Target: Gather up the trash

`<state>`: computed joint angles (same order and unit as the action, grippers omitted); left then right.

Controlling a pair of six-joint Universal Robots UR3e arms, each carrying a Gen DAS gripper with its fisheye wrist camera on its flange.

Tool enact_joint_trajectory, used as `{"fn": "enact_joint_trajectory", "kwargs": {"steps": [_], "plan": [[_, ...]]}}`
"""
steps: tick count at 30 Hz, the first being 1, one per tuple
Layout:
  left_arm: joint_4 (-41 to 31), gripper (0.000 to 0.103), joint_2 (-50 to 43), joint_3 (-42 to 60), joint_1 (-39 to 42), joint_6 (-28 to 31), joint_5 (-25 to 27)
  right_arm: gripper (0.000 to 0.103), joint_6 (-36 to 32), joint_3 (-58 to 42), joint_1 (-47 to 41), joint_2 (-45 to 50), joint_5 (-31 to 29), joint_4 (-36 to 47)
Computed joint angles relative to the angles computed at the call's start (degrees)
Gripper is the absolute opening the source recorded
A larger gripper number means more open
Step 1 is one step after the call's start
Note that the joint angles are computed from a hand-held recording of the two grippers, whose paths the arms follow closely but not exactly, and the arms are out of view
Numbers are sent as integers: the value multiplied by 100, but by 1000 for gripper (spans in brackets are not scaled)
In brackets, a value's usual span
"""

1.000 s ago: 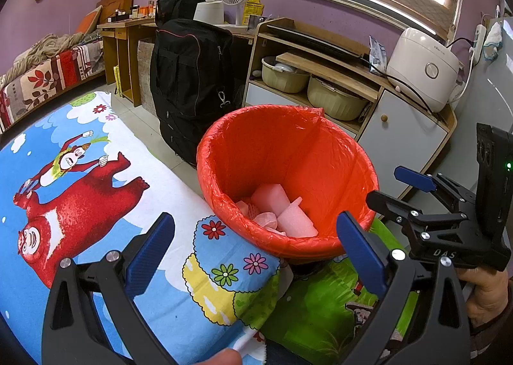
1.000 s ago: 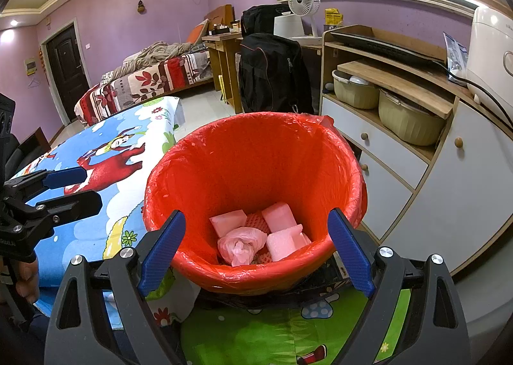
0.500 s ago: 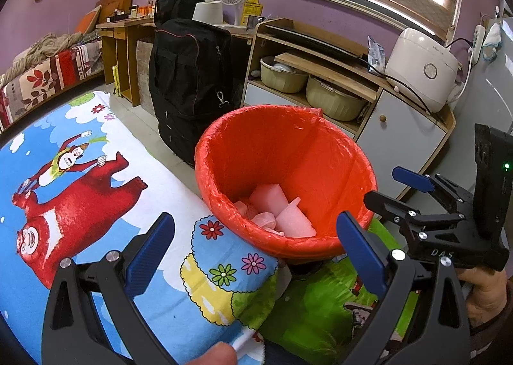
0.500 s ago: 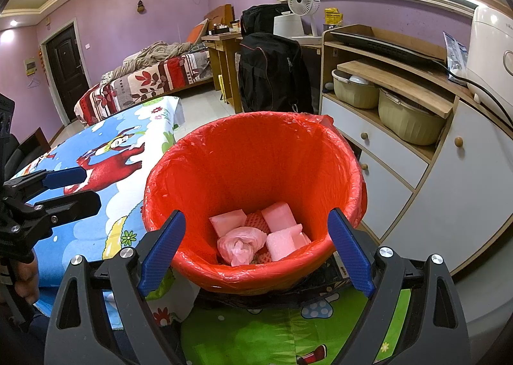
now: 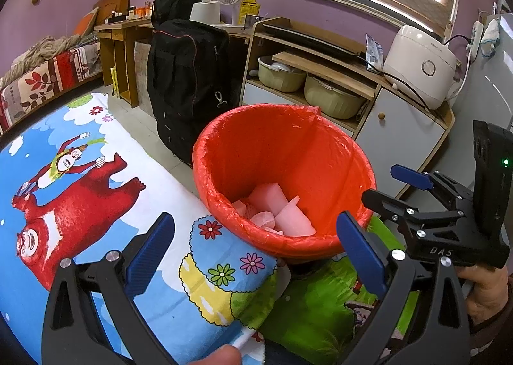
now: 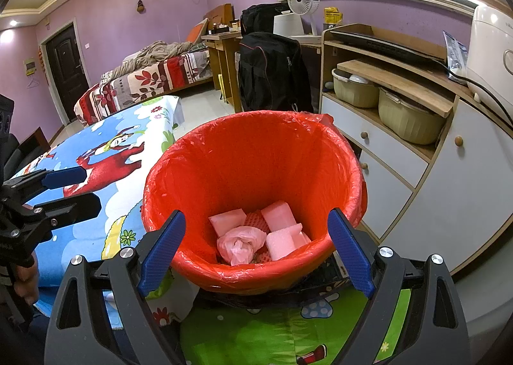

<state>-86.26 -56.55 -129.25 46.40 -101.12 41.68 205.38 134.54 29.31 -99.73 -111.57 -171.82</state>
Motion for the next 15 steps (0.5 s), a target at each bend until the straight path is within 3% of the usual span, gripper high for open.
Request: {"fn": "enact_joint_trajectory", "kwargs": {"steps": [15], "plan": [[406, 98, -33, -91, -102, -232, 40, 84, -1, -3, -6, 1, 6, 0]]}}
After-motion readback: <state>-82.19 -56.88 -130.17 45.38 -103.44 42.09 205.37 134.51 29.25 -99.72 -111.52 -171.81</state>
